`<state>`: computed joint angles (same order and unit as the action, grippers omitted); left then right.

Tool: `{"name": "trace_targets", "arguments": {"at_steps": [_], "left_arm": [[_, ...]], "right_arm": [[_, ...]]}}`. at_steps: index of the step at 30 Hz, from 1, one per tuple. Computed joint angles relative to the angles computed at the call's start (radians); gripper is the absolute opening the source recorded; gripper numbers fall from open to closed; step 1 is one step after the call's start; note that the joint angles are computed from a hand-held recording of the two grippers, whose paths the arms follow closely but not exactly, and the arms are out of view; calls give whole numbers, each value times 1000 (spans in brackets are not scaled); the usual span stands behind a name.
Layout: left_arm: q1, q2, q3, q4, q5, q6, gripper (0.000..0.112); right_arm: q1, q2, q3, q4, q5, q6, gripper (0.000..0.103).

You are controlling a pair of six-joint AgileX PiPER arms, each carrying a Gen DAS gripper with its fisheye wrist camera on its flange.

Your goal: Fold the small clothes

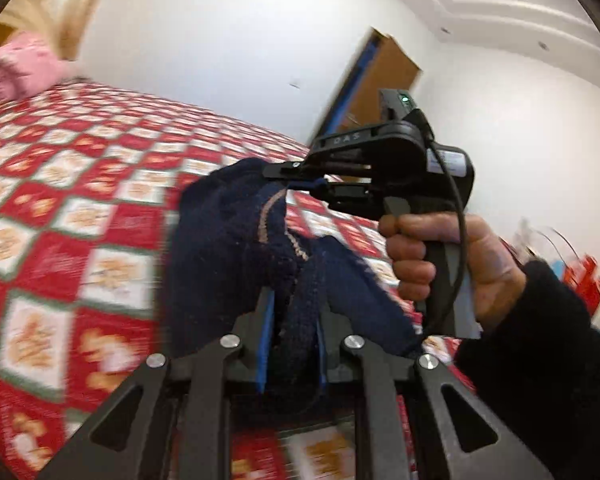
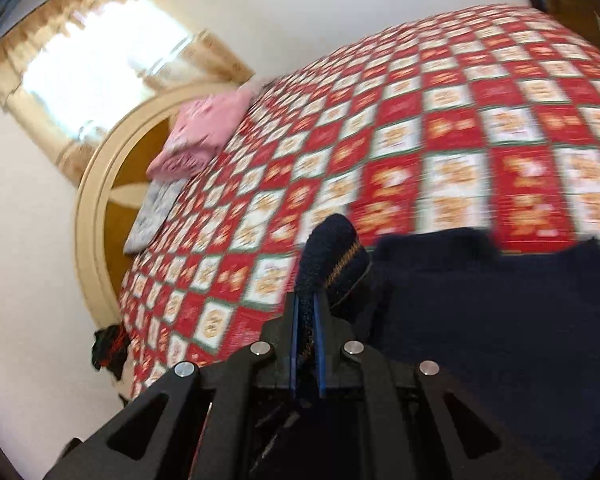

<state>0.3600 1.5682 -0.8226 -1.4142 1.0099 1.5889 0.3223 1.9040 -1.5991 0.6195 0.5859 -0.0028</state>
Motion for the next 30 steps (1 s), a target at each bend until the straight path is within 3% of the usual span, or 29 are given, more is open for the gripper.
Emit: {"name": "trace_targets", "arguments": {"at_steps": [4,8,12,17,21,23,24,28,30], "left_arm": [[-189,-29,8,-19,-83,5,18],[-377,-3,-11,-32,-192,-13,18],[-520,48,-27,-61,-310,17,18],[-575,94,-33,-2,-356,2,20],[-549,58,-27,104,-307,-92,31],[-525,21,-25,148,-283,-113,52],[-507,0,-23,173,-266,-121,56],[-348,-52,-35,227,-65,-85,77],[-237,-70,-29,221,45,-30,84]], "right_arm": [[-144,-152,260,155,-52,-186,6],[-287,-211,419,308,-61,-396,6],[-364,-189,483,397,-75,-548,6],[-386,-147,511,410,-110,-631,7],[-425,-147,550,511,-70,-716,10],[-480,-182,582,521,-24,-667,10],[-501,-205,608,550,-13,-686,10],[-674,-457,846,766,148,-899,13],[-733,-581,939,754,246,-907,39]]}}
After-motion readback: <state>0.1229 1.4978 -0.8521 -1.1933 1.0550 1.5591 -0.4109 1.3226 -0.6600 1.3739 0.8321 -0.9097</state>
